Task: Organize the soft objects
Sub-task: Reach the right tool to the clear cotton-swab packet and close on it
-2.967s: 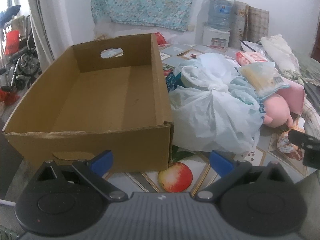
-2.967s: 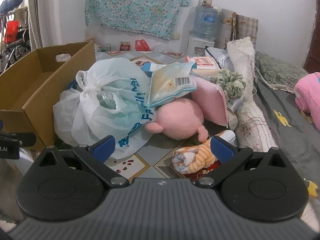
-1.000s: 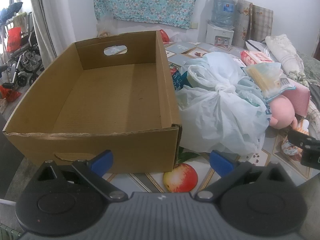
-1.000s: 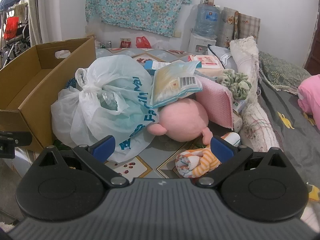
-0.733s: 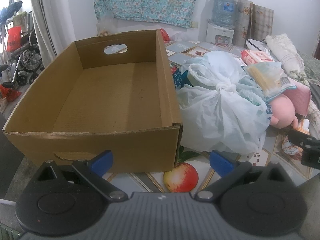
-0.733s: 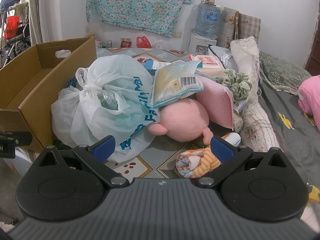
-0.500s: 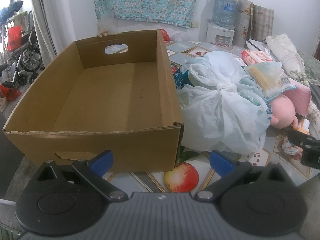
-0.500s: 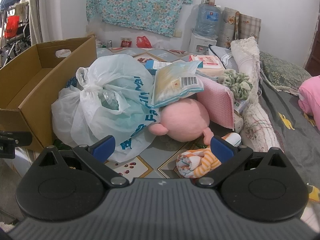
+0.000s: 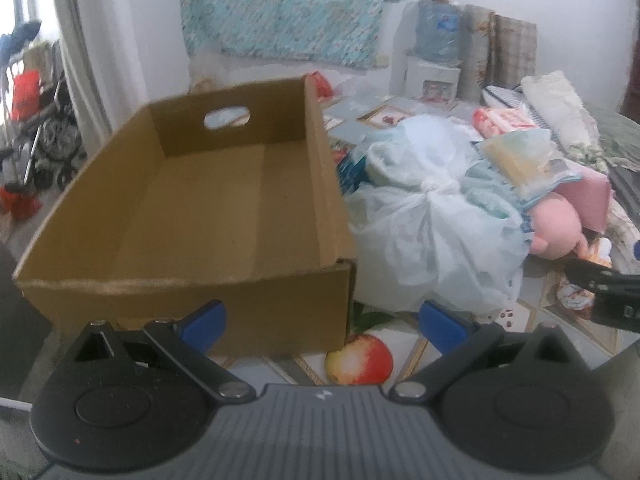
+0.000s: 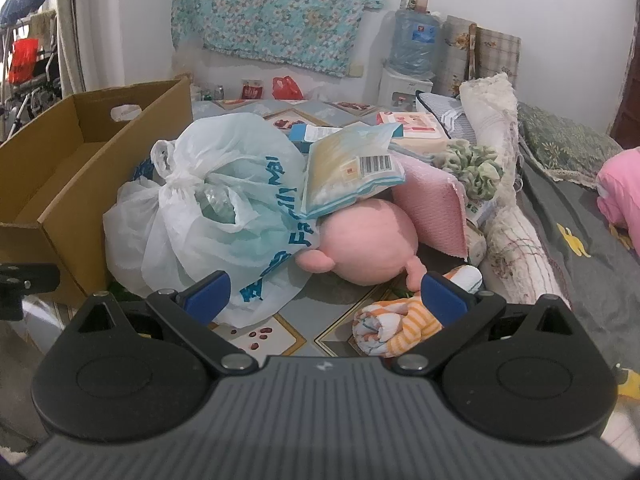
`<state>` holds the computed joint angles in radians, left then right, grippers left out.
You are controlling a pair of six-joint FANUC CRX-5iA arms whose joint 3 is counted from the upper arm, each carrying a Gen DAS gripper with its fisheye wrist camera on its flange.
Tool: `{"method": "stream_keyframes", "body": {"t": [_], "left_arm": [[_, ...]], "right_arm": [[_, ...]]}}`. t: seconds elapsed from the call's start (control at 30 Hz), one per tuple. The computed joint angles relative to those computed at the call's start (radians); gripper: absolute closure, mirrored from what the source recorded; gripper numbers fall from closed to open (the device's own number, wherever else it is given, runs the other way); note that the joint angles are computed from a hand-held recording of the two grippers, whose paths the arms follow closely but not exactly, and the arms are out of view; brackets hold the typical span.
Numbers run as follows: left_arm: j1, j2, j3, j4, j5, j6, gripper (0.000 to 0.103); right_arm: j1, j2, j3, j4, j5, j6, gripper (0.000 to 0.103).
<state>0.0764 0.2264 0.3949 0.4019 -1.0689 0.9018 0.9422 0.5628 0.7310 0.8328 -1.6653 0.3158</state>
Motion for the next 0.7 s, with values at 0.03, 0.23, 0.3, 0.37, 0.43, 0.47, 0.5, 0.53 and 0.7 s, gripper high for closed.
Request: {"method": "stream_keyframes", "body": {"t": [0.03, 0.23, 0.3, 0.37, 0.43, 0.47, 0.5, 0.53, 0.7], "left_arm": [[-0.001, -0.009, -0.011, 0.011, 0.013, -0.018, 0.0], [-0.029, -0.014, -0.01, 0.088, 0.036, -0.129, 0.0], [-0.049, 0.0, 0.008, 0.117, 0.032, -0.165, 0.0], [-0.071, 0.017, 0.027, 0.144, 0.022, -0.192, 0.0], [-0.095, 0.036, 0.036, 0.196, 0.019, -0.243, 0.0], [-0.107, 0.042, 0.031, 0.222, 0.027, -0.272, 0.0], [-0.123, 0.046, 0.023, 0.252, 0.043, -0.31, 0.0], [-0.134, 0.045, 0.006, 0.287, 0.056, -0.348, 0.0], [-0.18, 0.118, 0.046, 0.413, -0.002, -0.453, 0.0]], "right_arm": [[0.001, -0.007, -0.01, 0.002, 0.003, -0.009, 0.001], [0.01, -0.089, -0.16, 0.079, 0.02, -0.135, 0.001], [0.015, -0.136, -0.245, 0.118, 0.027, -0.214, 0.001], [0.018, -0.189, -0.337, 0.149, 0.04, -0.298, 0.001], [0.025, -0.265, -0.471, 0.203, 0.079, -0.412, 0.001], [0.027, -0.297, -0.527, 0.224, 0.097, -0.46, 0.001], [0.027, -0.327, -0.573, 0.236, 0.11, -0.503, 0.001], [0.026, -0.346, -0.601, 0.239, 0.113, -0.532, 0.001], [0.007, -0.429, -0.725, 0.29, 0.145, -0.652, 0.001]]}}
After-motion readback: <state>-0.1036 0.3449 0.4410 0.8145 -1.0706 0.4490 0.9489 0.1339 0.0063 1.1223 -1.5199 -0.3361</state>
